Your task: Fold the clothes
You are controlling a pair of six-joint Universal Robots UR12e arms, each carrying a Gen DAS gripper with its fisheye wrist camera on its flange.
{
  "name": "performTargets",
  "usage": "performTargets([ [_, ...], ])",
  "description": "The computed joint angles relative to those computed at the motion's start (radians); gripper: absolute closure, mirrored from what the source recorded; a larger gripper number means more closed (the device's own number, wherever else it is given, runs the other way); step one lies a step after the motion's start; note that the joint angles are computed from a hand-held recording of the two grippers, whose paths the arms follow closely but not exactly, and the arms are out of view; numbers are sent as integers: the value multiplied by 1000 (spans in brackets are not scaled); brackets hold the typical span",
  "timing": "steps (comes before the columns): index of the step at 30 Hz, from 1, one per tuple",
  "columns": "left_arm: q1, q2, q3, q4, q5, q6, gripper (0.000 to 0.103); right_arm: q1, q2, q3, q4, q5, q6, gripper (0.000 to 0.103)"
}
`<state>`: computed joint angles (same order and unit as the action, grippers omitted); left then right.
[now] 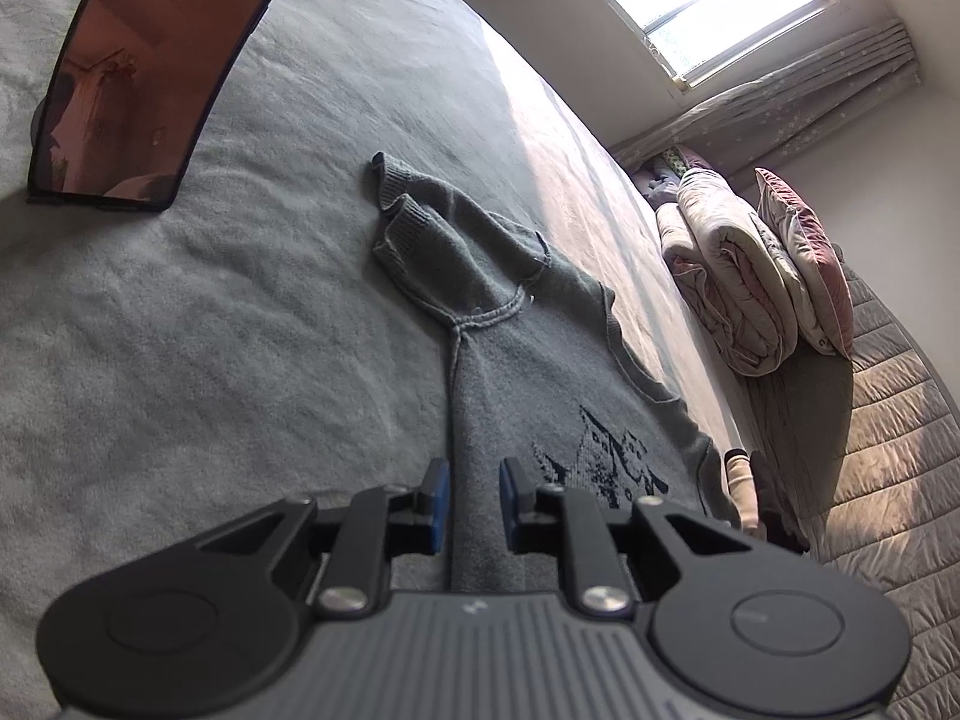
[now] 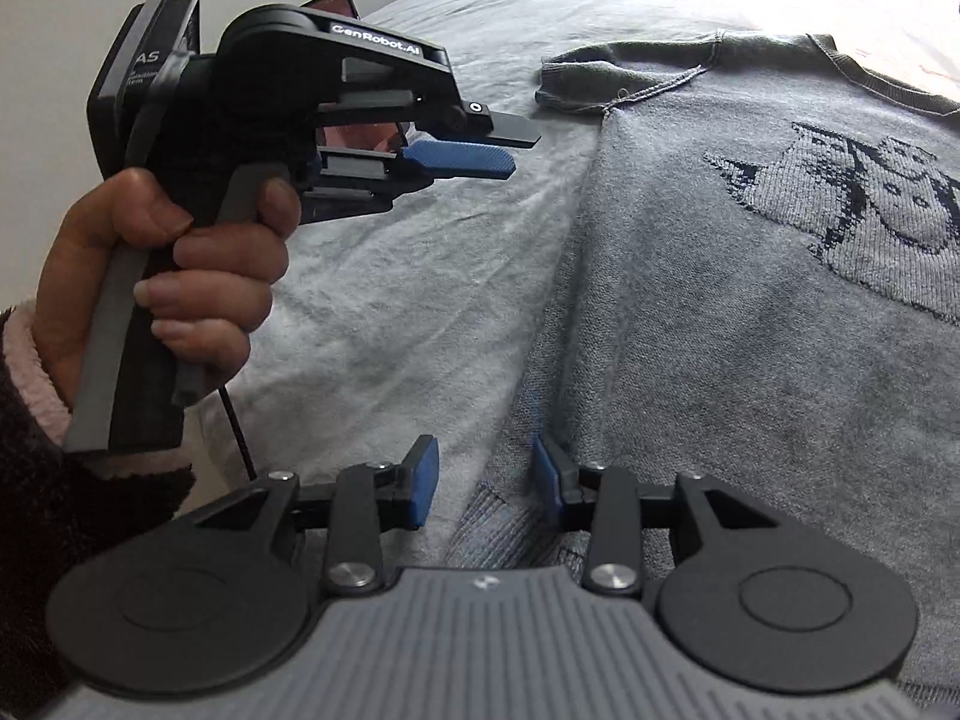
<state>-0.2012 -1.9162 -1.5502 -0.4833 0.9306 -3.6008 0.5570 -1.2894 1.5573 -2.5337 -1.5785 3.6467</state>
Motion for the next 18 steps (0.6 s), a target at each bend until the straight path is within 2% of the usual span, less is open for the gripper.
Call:
performTargets([
  [4,-8,-11,13,-31,7,2,86,24,9,-17,44,-65,-98,63],
  [7,-12,-17,21,-54,20,5,86,41,14,-21,62,-137,-168,83],
  [8,-13,-19,23,-60,24,4,85,38,10,-15,58,-141,-166,97],
  [9,-13,-20,25,-65,26,2,85,30,2,-2,46,-125,-147,98],
  [12,-13,-26,30,-76,20,-7,85,-38,-42,84,-82,53,52,101],
  [14,-12,-30,34,-79,7,-16,84,-93,-75,170,-233,177,259,101],
  [16,-12,-36,39,-82,-12,-24,84,-135,-95,246,-380,250,437,100],
  [18,-15,-43,46,-89,-23,-30,84,-162,-106,304,-501,295,570,100],
])
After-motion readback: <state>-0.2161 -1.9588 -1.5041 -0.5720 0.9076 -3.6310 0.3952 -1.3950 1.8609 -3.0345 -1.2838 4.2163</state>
